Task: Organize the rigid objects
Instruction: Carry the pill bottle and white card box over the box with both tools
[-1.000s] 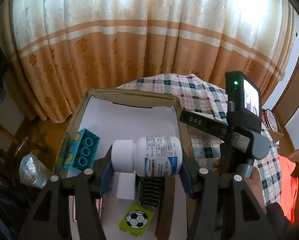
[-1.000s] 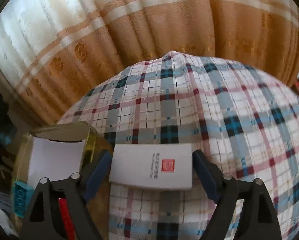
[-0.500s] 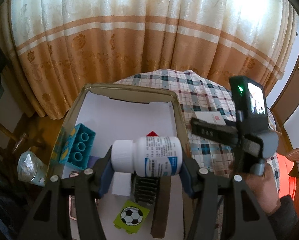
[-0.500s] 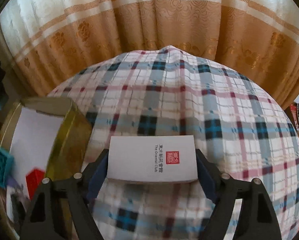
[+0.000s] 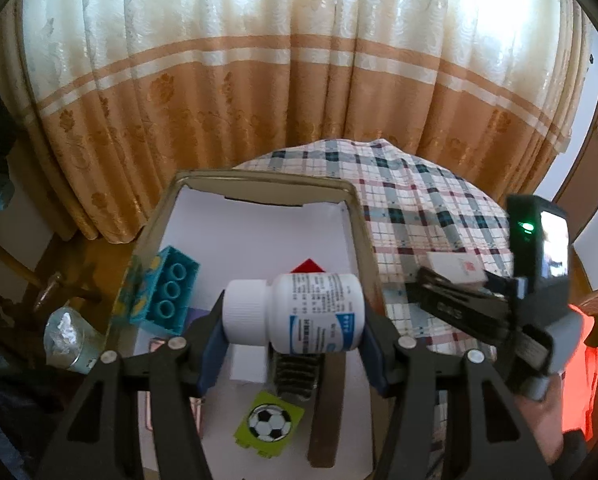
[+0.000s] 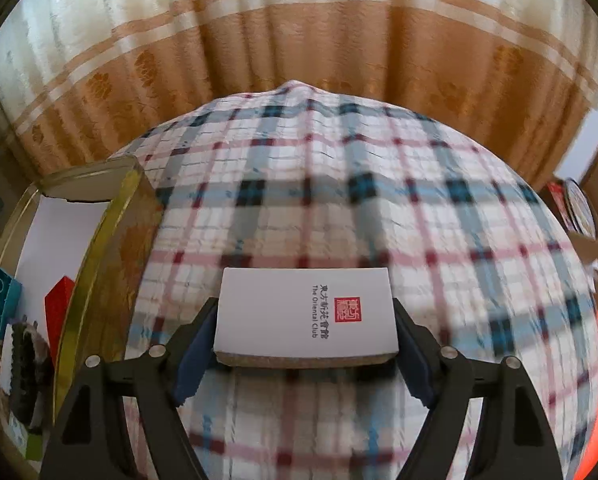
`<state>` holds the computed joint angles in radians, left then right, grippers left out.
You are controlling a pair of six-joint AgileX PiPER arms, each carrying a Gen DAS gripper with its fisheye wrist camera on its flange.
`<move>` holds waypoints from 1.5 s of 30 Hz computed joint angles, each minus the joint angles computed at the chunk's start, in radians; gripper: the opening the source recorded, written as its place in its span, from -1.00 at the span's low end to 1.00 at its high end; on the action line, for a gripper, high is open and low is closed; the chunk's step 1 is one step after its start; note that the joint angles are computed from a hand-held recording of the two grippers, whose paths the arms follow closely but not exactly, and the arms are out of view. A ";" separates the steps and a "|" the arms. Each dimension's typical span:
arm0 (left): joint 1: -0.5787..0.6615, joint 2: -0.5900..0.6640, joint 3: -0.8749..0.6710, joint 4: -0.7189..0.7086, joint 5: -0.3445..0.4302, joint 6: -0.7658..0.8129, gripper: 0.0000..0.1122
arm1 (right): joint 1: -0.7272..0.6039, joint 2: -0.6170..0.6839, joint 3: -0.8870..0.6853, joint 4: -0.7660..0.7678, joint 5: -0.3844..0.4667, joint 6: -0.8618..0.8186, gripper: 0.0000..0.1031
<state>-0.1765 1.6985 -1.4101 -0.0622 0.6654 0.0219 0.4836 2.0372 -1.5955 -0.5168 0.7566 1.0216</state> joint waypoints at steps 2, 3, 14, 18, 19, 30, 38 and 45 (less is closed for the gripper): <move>0.005 -0.012 0.015 0.000 0.001 0.002 0.02 | 0.013 -0.051 0.067 -0.025 -0.008 0.068 0.58; 0.006 -0.020 0.025 0.001 0.000 0.003 0.02 | 0.021 -0.078 0.100 -0.039 -0.012 0.101 0.58; 0.054 -0.144 0.146 -0.018 -0.036 0.046 0.02 | 0.242 -0.235 0.147 -0.254 0.134 0.342 0.58; 0.089 -0.182 0.181 -0.044 -0.048 0.082 0.02 | 0.316 -0.222 0.086 -0.292 0.180 0.354 0.58; 0.098 -0.190 0.188 -0.052 -0.050 0.091 0.02 | 0.329 -0.219 0.073 -0.298 0.188 0.353 0.58; 0.183 -0.223 0.207 -0.103 -0.069 0.161 0.02 | 0.421 -0.110 -0.164 -0.314 0.278 0.274 0.58; 0.206 -0.222 0.210 -0.133 -0.077 0.199 0.02 | 0.436 -0.063 -0.265 -0.317 0.303 0.232 0.58; 0.208 -0.206 0.200 -0.102 -0.088 0.175 0.02 | 0.417 0.006 -0.398 -0.300 0.329 0.155 0.58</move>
<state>0.0316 1.4927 -1.2104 -0.1638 0.5777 0.1968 0.9002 2.0429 -1.9931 -0.8166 1.0855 1.1762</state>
